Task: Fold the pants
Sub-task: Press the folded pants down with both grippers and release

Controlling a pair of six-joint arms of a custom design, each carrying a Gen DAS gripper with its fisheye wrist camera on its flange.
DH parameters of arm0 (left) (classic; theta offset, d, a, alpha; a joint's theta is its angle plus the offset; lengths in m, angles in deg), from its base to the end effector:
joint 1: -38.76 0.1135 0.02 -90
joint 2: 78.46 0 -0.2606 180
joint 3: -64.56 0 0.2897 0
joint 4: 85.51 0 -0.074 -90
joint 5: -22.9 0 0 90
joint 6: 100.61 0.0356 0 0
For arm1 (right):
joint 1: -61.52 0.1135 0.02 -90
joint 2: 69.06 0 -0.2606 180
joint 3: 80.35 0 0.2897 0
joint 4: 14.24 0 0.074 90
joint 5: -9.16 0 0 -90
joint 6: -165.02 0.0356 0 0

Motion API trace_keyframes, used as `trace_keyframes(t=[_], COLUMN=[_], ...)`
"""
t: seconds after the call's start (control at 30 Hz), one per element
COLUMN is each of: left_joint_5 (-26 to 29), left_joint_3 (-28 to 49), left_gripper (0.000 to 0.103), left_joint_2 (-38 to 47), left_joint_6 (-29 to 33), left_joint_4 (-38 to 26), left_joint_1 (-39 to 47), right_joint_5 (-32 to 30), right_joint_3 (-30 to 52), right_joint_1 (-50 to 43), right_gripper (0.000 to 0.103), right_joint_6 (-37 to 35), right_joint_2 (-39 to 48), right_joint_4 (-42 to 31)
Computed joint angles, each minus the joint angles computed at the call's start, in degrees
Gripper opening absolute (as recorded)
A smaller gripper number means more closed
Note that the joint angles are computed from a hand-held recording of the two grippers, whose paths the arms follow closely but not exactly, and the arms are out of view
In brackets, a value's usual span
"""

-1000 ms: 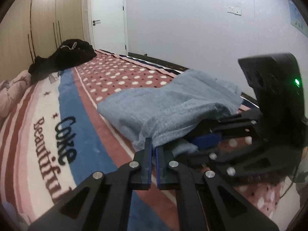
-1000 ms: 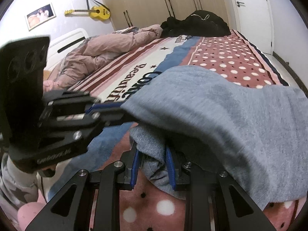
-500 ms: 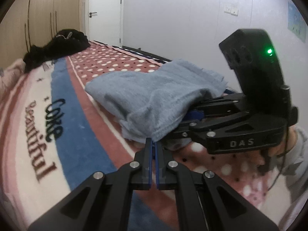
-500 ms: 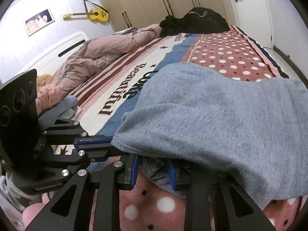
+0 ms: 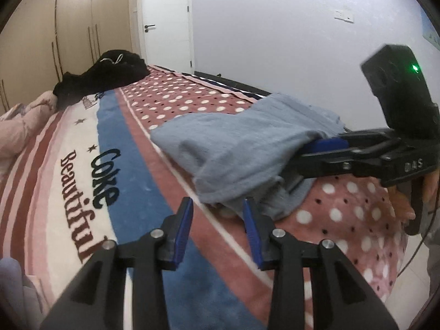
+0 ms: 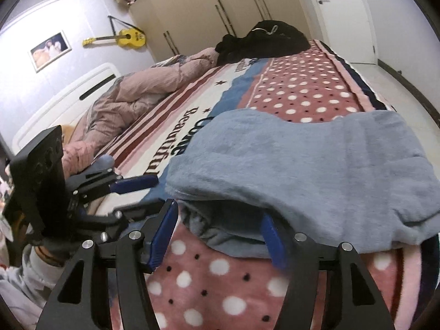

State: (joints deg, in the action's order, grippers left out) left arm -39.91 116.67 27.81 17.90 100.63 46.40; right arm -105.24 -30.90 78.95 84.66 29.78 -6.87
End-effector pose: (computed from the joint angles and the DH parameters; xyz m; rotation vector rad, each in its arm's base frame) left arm 0.3325 0.0282 0.0503 0.6255 2.2201 -0.2546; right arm 0.3082 0.1122 0.0798 -0.3808 2.3024 0.7302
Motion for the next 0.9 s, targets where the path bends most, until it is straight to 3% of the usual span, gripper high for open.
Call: trace_keyframes(t=[0.3, 0.6, 0.7, 0.73, 0.9], left_joint_5=[-5.3, -5.7, -8.1, -7.6, -6.0], left_joint_3=[1.0, 4.5, 6.0, 6.2, 2.2], left_gripper=[0.033, 0.031, 0.016, 0.004, 0.001], left_joint_2=[3.3, 6.5, 9.0, 9.3, 6.3], left_joint_6=[0.2, 0.1, -1.3, -2.4, -2.1], left_joint_4=[6.2, 4.6, 7.2, 8.2, 10.0], left_joint_1=[-3.4, -1.5, -3.1, -3.3, -3.8], right_joint_5=[-0.5, -0.7, -1.2, -1.3, -1.0], right_joint_3=[1.3, 1.9, 2.7, 2.8, 2.8], right_joint_1=[-0.2, 0.0, -0.2, -0.2, -0.7], right_gripper=[0.056, 0.056, 0.056, 0.056, 0.056], right_joint_6=[0.3, 0.7, 0.9, 0.9, 1.3], right_joint_2=[1.0, 2.2, 2.8, 3.0, 3.1], right_joint_4=[-0.8, -0.1, -0.3, -0.4, 0.3])
